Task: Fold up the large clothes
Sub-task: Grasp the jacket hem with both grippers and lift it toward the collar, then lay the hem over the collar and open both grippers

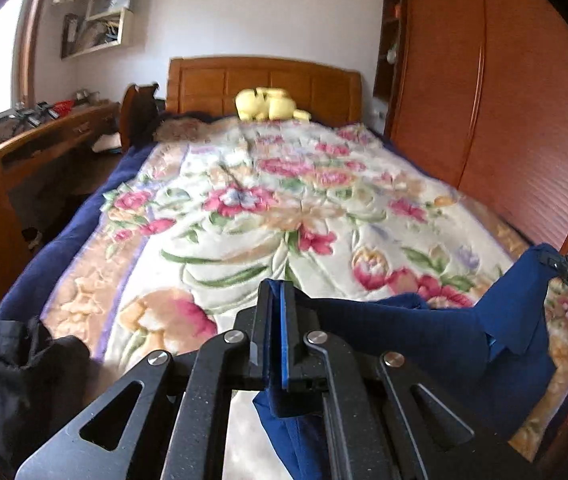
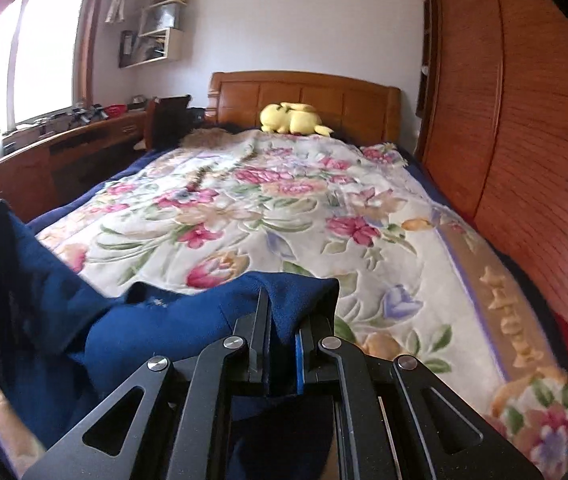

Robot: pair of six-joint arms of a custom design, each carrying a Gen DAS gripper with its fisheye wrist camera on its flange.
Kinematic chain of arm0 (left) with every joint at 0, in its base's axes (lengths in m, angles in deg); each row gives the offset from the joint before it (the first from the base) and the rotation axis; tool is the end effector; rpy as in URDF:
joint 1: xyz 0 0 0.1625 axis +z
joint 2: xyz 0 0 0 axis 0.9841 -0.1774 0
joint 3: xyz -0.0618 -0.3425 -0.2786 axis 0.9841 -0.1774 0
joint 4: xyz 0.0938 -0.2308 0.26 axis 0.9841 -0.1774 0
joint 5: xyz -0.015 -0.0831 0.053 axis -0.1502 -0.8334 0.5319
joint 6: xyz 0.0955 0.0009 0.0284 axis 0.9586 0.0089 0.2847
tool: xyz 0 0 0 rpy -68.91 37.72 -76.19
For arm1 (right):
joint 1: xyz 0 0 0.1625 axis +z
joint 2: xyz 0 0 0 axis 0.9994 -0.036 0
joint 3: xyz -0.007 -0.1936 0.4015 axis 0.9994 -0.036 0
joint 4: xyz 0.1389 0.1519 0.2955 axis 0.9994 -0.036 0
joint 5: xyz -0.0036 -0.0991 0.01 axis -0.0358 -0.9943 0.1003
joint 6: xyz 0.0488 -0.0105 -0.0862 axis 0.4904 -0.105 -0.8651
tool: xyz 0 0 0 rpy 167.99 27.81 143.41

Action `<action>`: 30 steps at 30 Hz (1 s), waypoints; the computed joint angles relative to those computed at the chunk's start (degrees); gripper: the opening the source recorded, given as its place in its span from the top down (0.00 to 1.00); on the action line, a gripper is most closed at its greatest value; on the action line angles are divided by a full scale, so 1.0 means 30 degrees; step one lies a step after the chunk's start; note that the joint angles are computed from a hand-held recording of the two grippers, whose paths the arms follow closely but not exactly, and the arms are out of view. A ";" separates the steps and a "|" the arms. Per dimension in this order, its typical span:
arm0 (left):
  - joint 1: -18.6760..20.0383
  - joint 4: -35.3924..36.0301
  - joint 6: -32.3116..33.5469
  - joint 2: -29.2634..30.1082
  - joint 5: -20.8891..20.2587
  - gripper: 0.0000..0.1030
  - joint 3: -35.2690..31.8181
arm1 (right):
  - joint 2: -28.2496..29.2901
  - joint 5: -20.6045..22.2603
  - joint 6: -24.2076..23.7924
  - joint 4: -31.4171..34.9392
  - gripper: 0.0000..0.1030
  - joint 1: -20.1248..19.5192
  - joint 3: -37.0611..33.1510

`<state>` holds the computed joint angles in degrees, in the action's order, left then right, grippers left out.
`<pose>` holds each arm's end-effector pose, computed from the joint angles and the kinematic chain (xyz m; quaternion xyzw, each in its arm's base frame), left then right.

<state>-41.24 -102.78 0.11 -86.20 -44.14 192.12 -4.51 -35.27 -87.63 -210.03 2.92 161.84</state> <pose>-0.3303 -0.5493 0.2298 0.1152 0.8174 -0.4674 0.3165 0.1317 -0.5549 0.3989 0.3839 -0.7829 0.4156 0.2589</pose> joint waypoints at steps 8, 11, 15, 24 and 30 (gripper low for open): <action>0.0995 0.3960 -0.2087 0.0126 -0.1363 0.91 -0.0153 | 0.1841 -0.1738 0.1542 0.1493 0.66 0.0546 -0.2349; 0.0641 0.3838 -0.2722 -0.0378 -0.1557 0.90 0.0748 | 0.1689 -0.1880 0.2000 0.1999 0.51 0.0562 -0.2606; -0.0271 0.3996 -0.3766 -0.0981 -0.2411 0.88 0.2725 | 0.0669 -0.1891 0.1812 0.2599 0.48 0.0268 -0.1493; -0.2485 0.5874 -0.9038 -0.0890 -0.3486 0.86 0.6485 | -0.2706 -0.1725 0.0392 0.3586 0.44 -0.1176 0.3046; -0.2795 0.8577 -1.2596 -0.0900 -0.2549 0.86 0.7060 | -0.3642 -0.2199 0.0048 0.3975 0.31 -0.1654 0.3980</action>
